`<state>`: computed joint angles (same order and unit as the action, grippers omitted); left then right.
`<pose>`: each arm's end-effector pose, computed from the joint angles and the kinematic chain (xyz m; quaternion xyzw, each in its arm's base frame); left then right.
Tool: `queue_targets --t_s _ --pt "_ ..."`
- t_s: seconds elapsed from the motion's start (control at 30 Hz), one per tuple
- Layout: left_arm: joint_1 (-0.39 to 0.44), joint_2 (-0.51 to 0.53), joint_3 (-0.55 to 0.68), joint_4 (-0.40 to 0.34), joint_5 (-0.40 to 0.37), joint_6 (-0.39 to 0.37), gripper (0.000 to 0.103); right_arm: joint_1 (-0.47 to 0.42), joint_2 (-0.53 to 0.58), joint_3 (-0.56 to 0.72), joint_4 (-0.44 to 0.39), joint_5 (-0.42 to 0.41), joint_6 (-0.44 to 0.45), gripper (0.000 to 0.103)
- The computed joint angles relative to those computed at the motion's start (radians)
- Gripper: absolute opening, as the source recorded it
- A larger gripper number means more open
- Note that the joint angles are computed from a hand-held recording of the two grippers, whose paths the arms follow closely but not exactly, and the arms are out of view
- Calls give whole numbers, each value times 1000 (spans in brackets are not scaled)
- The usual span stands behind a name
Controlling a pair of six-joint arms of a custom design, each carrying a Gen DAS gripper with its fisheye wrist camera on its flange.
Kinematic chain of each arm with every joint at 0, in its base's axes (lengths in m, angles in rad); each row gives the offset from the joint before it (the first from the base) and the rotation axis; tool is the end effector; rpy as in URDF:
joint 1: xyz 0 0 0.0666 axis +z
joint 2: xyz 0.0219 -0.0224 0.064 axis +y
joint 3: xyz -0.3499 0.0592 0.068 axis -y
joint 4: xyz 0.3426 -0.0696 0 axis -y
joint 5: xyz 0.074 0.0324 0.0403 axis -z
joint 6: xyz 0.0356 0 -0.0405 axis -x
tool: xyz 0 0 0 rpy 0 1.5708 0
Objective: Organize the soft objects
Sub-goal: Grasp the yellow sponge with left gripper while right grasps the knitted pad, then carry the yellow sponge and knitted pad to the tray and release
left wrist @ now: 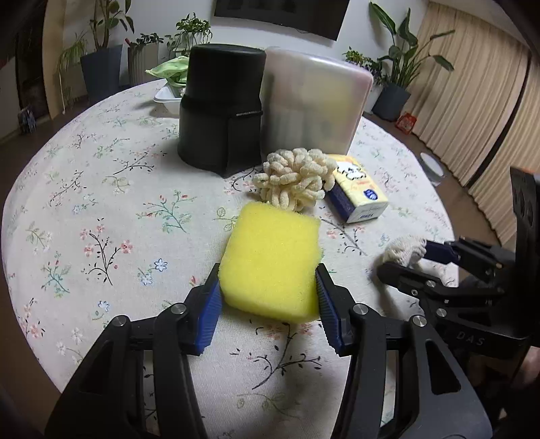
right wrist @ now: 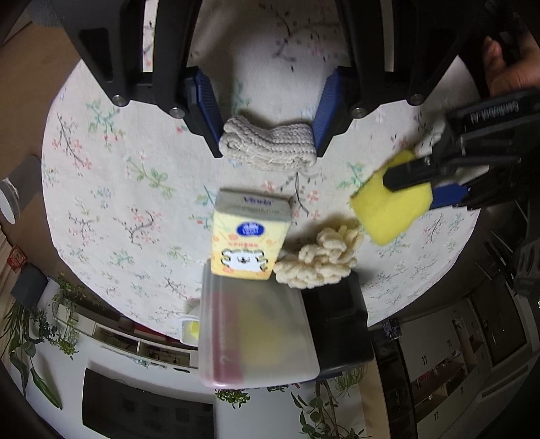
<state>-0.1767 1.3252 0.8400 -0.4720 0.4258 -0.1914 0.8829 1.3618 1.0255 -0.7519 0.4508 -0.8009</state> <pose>0.3586 -0.0794 0.2396 0.2333 0.9044 -0.1993 0.2967 0.2588 0.2899 0.2799 0.0146 0.9479 0.0292 0.3170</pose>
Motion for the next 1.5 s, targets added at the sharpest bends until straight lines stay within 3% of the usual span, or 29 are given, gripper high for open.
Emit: queue_targets --t_s 0.23,0.4,0.6,0.73,0.87,1.03,1.27,1.5 --pt "83 -46 39 -54 75 15 49 -15 -106 -37 -62 17 -13 54" --pt "166 -51 124 -103 90 -15 49 -86 -218 -55 -124 39 10 54" --pt "235 28 327 -161 103 -48 49 -253 -310 -4 -179 31 161 54" --pt "243 139 513 -216 119 -60 49 -388 -303 86 -188 4 311 54" --pt "200 259 710 -281 99 -94 49 -522 -222 213 -169 -74 454 55" --pt "108 425 974 -411 31 -172 49 -592 -61 388 -160 -167 554 55" --pt "2 675 1306 -591 -36 -263 49 -606 233 689 -215 -300 652 55" --pt "-42 941 1665 -782 -88 -306 49 -585 520 995 -354 -369 720 55"
